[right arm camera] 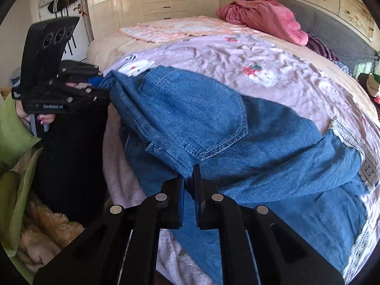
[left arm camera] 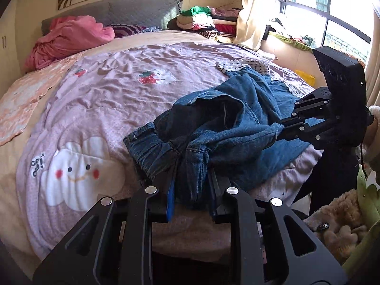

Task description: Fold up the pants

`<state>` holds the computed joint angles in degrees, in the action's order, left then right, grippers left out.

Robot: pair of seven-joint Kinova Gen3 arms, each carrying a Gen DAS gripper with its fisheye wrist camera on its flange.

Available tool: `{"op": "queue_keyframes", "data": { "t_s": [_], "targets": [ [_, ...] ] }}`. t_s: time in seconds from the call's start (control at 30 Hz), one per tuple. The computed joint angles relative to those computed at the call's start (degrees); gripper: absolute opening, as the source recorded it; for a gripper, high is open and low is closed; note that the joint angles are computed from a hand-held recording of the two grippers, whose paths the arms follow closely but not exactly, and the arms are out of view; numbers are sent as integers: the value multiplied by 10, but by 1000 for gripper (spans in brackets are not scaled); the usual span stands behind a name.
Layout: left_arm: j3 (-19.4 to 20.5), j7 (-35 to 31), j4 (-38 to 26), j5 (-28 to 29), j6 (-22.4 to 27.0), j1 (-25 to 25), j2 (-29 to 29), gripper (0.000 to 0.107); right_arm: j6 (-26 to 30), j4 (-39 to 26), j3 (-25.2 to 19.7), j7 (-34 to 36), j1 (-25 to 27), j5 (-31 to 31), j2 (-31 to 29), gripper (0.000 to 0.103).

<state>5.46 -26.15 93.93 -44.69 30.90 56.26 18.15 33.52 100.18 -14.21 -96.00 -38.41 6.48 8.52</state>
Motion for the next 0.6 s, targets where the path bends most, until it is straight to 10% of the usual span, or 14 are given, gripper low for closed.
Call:
{"op": "queue_keyframes", "data": {
  "t_s": [0.23,0.6],
  "targets": [
    [-22,-2,-79,-85,117,60,30,15,-42,27,-1,-19,4,-19,-11,7],
    [28,-28,-13,11,71,1,7,18,-23,36,-14,27,17,-81,3,10]
  ]
}}
